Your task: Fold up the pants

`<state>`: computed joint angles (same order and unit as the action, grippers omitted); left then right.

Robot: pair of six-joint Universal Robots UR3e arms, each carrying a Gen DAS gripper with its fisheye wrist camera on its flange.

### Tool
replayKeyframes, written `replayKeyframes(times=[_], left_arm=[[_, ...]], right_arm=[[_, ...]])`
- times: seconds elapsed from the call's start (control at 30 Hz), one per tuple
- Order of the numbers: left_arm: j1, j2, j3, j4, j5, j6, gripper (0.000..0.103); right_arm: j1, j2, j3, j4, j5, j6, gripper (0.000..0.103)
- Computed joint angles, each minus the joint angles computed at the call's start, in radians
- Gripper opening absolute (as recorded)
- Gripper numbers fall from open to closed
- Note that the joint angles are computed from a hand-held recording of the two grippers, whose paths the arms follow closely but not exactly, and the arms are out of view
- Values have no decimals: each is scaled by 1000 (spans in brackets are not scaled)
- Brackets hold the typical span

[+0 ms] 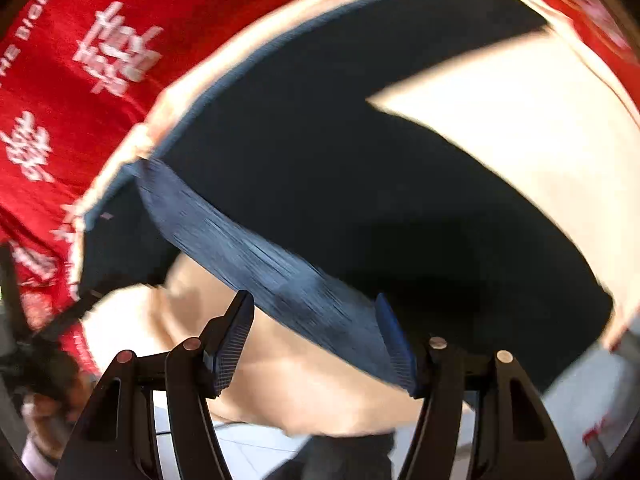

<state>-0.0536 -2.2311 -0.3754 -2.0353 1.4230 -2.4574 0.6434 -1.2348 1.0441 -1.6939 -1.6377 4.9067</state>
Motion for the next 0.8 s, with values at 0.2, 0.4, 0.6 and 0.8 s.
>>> replayKeyframes(times=[0.2, 0.4, 0.6, 0.8], left_arm=[[-3, 181, -244, 14, -29, 107, 93], [-17, 271, -361, -1, -44, 156, 93], [-117, 328, -556, 117, -41, 81, 93], [-210, 321, -653, 198, -38, -53, 93]], right_arm=[[192, -7, -64, 147, -92, 271, 67], [312, -68, 31, 163, -98, 483, 67], [380, -172, 278, 22, -124, 555, 67], [396, -293, 604, -309, -151, 490, 67]])
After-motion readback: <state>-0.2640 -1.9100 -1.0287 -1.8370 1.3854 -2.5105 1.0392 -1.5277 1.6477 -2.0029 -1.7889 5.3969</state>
